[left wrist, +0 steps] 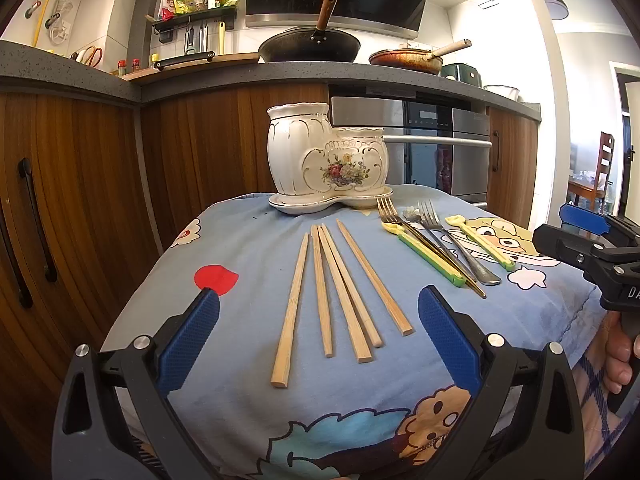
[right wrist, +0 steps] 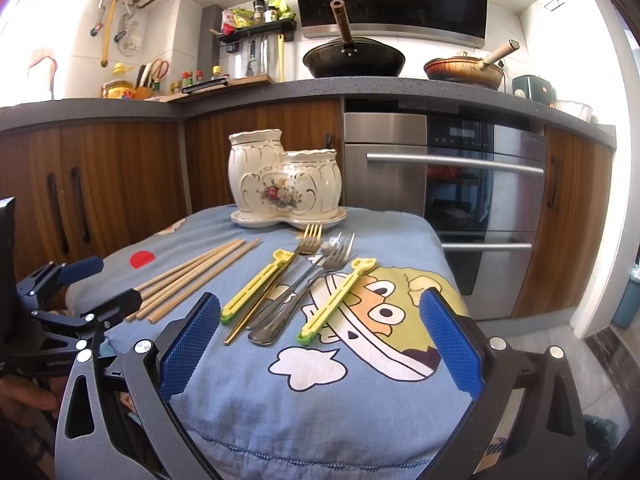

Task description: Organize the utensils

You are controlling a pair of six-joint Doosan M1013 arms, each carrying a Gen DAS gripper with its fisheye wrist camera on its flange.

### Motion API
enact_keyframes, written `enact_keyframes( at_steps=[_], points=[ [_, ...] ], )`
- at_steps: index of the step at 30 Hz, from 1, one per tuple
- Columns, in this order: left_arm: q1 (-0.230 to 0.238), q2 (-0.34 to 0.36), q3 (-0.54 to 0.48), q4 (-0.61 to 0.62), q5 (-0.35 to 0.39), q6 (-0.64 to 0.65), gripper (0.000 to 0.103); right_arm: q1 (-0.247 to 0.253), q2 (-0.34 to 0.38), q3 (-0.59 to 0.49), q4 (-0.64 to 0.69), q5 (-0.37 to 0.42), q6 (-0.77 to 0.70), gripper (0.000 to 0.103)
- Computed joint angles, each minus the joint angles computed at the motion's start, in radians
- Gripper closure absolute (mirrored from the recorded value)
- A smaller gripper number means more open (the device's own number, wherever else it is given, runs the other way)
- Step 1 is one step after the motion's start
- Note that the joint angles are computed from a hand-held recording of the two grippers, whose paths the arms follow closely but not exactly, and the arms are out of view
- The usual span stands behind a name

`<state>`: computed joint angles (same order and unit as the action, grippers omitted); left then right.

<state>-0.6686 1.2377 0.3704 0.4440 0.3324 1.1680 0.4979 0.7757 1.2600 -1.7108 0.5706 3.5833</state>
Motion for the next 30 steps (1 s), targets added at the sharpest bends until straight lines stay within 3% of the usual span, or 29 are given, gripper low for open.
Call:
enact_keyframes(
  at_steps=[30],
  points=[
    [0.001,-0.007,0.016,-0.005,-0.015,0.008,0.005,0.0,0.001,-0.003,0.017,0.001,-0.021,0.004]
  ],
)
